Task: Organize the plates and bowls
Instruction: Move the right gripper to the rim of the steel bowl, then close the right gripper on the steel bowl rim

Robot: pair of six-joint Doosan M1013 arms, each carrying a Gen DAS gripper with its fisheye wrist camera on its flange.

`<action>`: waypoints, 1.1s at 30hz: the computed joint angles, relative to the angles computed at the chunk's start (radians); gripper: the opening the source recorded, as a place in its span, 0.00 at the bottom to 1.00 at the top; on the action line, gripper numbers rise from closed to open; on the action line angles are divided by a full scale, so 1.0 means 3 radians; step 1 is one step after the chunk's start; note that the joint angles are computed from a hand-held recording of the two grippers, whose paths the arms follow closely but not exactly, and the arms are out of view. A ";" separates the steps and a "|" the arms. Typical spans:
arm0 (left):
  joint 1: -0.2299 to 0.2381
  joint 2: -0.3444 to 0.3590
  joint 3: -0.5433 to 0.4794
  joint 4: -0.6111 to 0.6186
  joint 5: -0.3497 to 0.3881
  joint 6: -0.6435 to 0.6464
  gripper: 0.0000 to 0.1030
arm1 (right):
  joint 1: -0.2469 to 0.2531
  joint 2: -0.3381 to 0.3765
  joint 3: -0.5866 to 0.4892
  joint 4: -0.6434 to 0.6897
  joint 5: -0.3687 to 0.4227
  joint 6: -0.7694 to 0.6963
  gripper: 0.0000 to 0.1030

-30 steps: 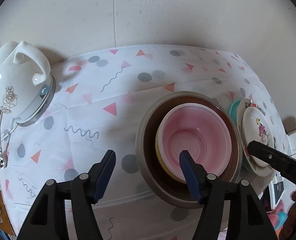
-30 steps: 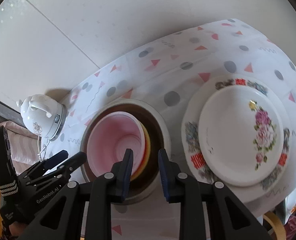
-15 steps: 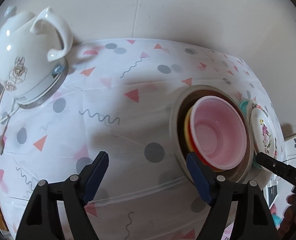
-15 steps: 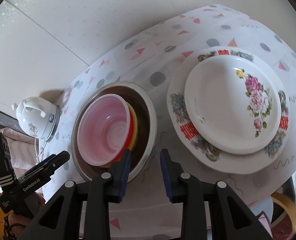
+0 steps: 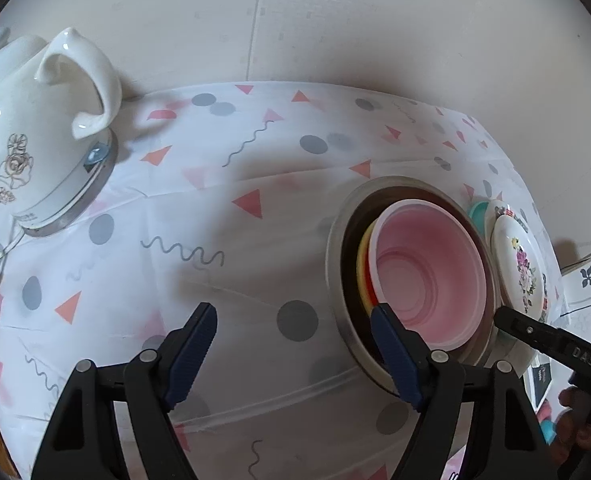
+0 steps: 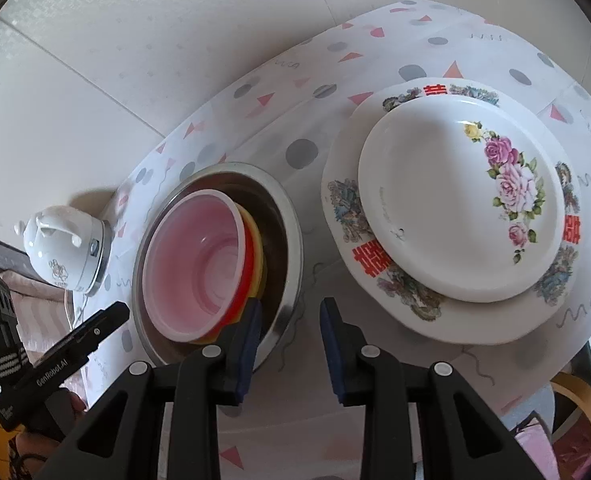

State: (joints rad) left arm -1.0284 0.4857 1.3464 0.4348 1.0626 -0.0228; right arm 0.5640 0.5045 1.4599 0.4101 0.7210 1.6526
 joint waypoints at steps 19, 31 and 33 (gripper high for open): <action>0.0102 0.0069 0.0003 -0.0314 -0.0364 0.0371 0.34 | 0.0037 0.0202 -0.0175 -0.0076 0.0164 0.0036 0.27; 0.0128 0.0076 0.0065 -0.0393 -0.0639 0.0733 0.21 | 0.0014 0.0246 -0.0175 0.0243 0.0128 -0.0287 0.14; 0.0113 0.0098 0.0025 -0.0367 -0.0583 0.0846 0.21 | 0.0020 0.0228 -0.0148 0.0263 0.0063 -0.0372 0.14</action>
State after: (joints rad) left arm -0.9945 0.5151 1.3539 0.3247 0.8878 0.2310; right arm 0.5700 0.5729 1.4156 0.4891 0.7398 1.5409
